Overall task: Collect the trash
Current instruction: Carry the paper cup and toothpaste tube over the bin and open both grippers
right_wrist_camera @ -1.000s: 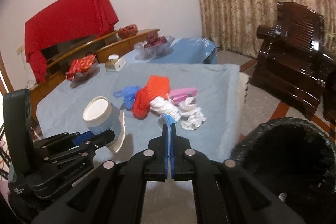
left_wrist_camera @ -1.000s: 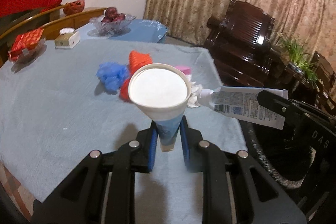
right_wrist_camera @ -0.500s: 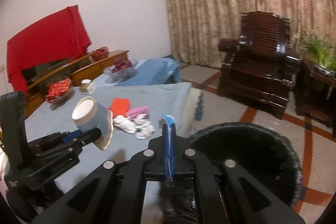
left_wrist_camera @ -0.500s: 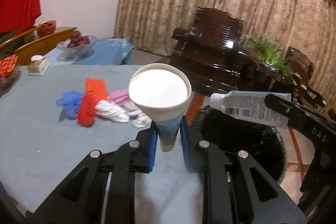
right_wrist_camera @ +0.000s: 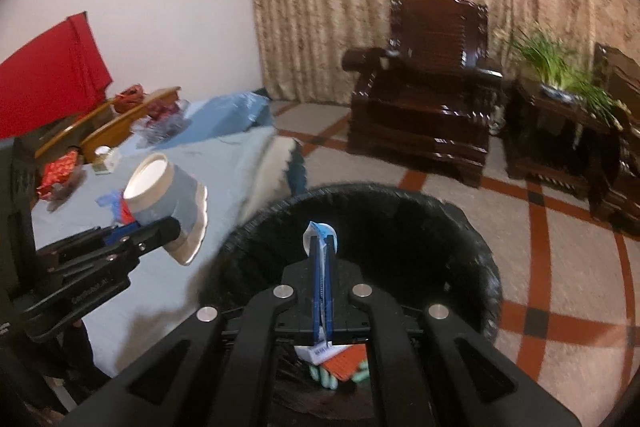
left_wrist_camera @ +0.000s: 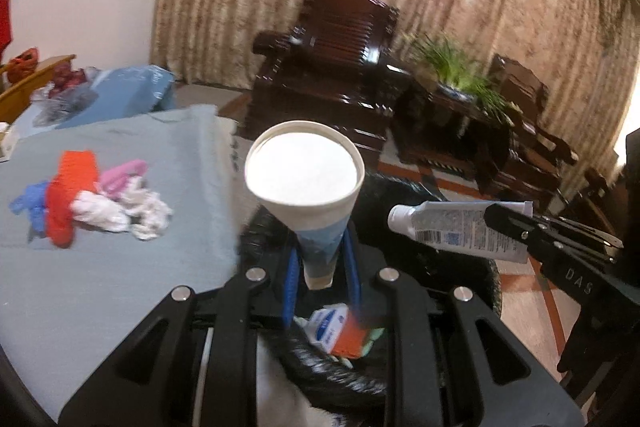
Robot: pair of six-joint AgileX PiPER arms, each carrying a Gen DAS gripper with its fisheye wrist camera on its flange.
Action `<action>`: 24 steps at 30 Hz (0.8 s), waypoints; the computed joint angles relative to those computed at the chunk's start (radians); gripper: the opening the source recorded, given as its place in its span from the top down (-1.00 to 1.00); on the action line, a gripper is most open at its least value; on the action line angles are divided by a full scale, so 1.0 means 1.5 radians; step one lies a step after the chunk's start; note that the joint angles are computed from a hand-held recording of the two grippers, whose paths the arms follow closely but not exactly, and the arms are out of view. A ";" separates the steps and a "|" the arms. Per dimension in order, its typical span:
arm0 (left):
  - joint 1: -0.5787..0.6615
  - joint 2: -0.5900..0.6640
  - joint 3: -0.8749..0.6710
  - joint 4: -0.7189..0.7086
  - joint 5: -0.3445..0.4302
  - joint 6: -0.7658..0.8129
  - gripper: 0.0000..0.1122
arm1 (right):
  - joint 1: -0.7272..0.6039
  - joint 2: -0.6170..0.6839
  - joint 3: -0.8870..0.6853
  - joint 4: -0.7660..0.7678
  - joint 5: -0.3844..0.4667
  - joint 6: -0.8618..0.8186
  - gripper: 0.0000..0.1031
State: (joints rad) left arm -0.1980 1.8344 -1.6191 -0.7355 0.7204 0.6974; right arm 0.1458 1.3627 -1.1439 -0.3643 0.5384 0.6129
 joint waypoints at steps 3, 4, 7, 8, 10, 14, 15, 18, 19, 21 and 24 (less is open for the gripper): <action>-0.026 0.023 -0.009 0.004 -0.004 -0.001 0.65 | -0.014 0.000 0.021 -0.003 -0.001 0.001 0.96; -0.036 0.030 -0.010 0.005 -0.009 0.000 0.65 | -0.019 0.001 0.028 -0.003 -0.003 0.001 0.96; -0.060 0.049 -0.014 0.010 -0.021 0.000 0.65 | -0.038 -0.002 0.047 0.017 -0.011 -0.013 0.96; -0.068 0.056 -0.016 0.012 -0.024 -0.003 0.65 | -0.043 0.000 0.054 0.022 -0.014 -0.015 0.96; -0.075 0.068 -0.019 0.010 -0.021 -0.004 0.64 | -0.053 0.002 0.063 0.028 -0.017 -0.019 0.96; -0.077 0.091 -0.031 0.001 0.002 -0.001 0.48 | -0.068 0.006 0.077 0.038 -0.019 -0.030 0.96; -0.076 0.093 -0.031 -0.004 0.009 0.001 0.41 | -0.073 0.008 0.079 0.047 -0.017 -0.039 0.95; -0.070 0.094 -0.015 -0.029 0.002 0.020 -0.10 | -0.076 0.005 0.090 0.017 -0.013 -0.006 0.62; -0.068 0.090 -0.005 -0.040 -0.001 0.031 -0.17 | -0.078 0.003 0.092 0.012 -0.012 0.001 0.47; -0.070 0.089 -0.005 -0.037 -0.007 0.026 -0.22 | -0.079 -0.004 0.099 -0.020 -0.011 0.036 0.12; -0.053 0.063 0.032 -0.058 -0.031 0.060 -0.37 | -0.076 -0.026 0.111 -0.060 -0.026 0.086 -0.57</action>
State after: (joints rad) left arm -0.2777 1.9286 -1.5709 -0.8230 0.6743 0.7869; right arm 0.0324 1.3239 -0.9782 -0.4541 0.4990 0.7419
